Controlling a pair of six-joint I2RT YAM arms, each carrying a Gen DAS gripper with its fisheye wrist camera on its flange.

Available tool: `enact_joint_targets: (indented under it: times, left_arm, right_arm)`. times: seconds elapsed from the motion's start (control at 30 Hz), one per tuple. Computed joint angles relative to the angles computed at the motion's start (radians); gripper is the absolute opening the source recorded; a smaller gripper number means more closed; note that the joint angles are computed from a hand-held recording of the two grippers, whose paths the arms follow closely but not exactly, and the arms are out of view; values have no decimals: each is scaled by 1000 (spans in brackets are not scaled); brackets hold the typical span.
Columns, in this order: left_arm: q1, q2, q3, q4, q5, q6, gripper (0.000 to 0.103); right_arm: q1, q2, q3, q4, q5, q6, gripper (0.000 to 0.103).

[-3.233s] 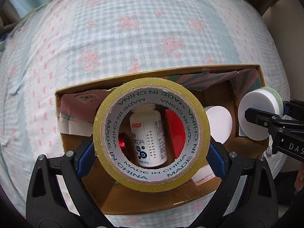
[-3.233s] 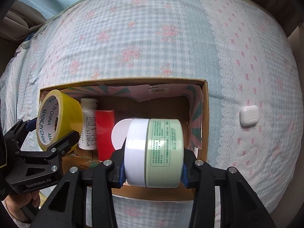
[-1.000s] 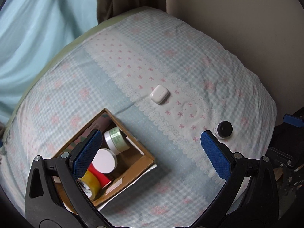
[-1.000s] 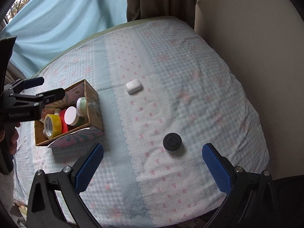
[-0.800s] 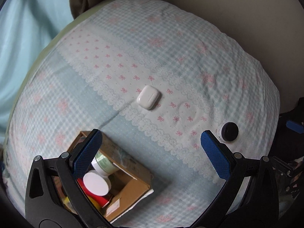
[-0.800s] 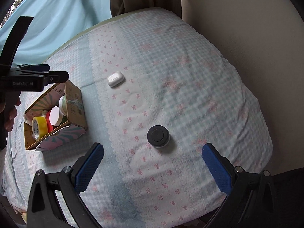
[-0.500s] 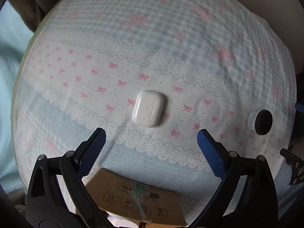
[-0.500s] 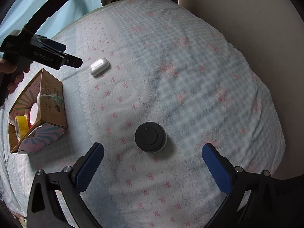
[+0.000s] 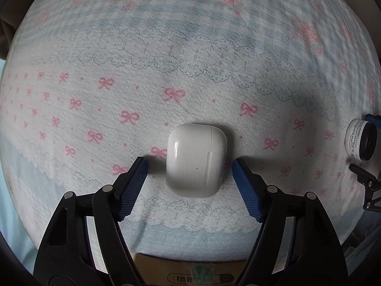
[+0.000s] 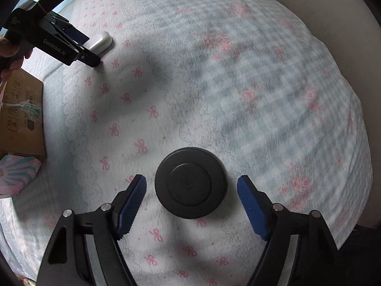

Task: Organize rigid objects
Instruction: 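Grasp the white earbud case with the left tool while the right tool grasps the black puck, then carry the earbud case and black puck into the box and open both tools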

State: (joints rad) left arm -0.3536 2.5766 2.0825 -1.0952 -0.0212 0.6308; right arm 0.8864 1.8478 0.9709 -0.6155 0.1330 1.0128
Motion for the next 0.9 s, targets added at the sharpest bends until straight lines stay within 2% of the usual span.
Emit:
enact_joint_targets:
  times: [0.07,0.1,0.17,0.23,0.3,0.37,0.47,0.6,0.9]
  left_arm:
    - [-7,20,40,-20,-2,7,70]
    - [-11,35,74,-39,-3,8,68]
    - [-13,48,104,-59,0,14,61]
    - [-19,60,136,-83,0,13,49]
    - [-31,64,155,-99,3,5,42]
    - [-46,16,70,-45,-7,-2,42]
    - [-56,-2,37,-21,-6,-20,42]
    - [-63,-112,-144,59,3,-40,41]
    - [-67,-213,-142,1,52,-98,41]
  right_arm:
    - [0,16,13,-6,-5,-11,72]
    - [-2,20,14,-2,-14,-15,66]
    - [-2,35,26,-17,-19,-17,64]
    - [-2,44,29,-22,-22,-14,61]
    - [-6,51,29,-31,-29,-19,53]
    - [-13,61,38,-30,-44,-30,53]
    - [-25,77,58,-51,-47,-57,53]
    - [-50,86,77,-49,-58,-75,53]
    - [-80,21,124,-125,-31,-100,52]
